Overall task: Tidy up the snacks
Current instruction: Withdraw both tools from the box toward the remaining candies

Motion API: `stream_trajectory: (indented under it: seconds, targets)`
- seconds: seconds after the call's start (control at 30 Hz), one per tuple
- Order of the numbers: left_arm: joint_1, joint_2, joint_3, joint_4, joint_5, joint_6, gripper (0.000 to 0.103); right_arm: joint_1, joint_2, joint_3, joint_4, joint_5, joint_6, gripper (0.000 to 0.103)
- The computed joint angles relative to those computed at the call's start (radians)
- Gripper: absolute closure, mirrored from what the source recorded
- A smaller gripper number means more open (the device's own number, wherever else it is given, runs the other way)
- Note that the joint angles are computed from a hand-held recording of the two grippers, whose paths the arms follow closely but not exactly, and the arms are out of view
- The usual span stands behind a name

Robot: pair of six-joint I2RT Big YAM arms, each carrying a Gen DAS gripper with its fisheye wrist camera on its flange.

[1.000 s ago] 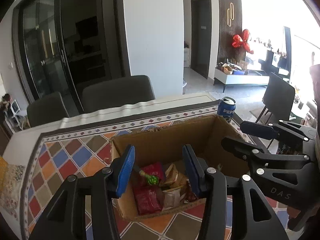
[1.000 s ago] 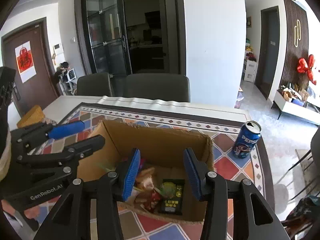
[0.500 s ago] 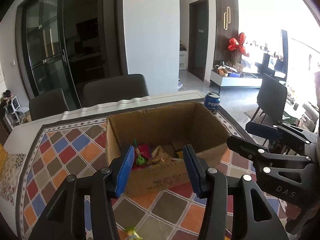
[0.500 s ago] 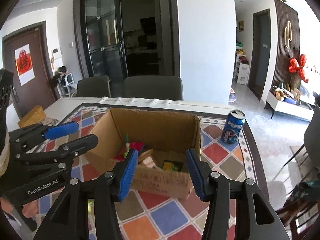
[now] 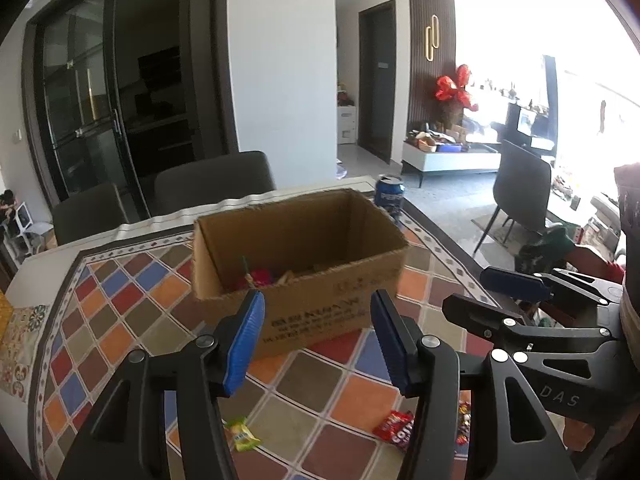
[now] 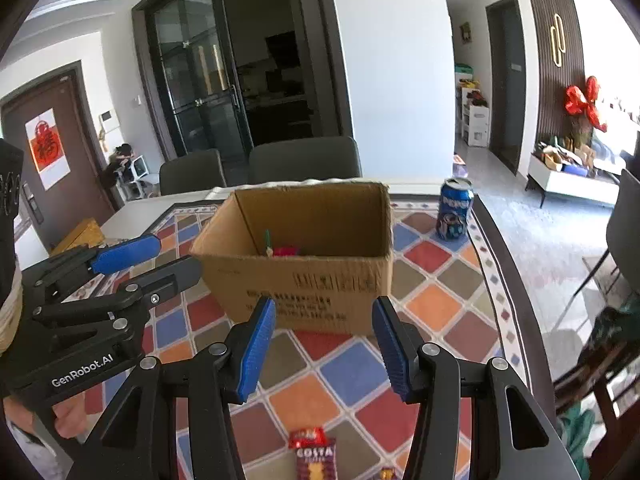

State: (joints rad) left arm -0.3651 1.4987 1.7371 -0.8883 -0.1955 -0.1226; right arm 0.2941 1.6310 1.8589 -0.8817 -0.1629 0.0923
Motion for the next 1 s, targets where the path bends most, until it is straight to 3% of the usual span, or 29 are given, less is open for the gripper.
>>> stream_trajectory:
  seconds: [0.5,1.0]
  targets:
    - [-0.065,0.020,-0.055,-0.045,0.042,0.002,0.047,-0.033,-0.101,-0.168,-0.035,0.055,0.040,0.052]
    - [-0.084,0.037,-0.170,-0.062,0.108,-0.002,0.047,-0.049,-0.113,-0.310,-0.090,0.018,0.084,0.052]
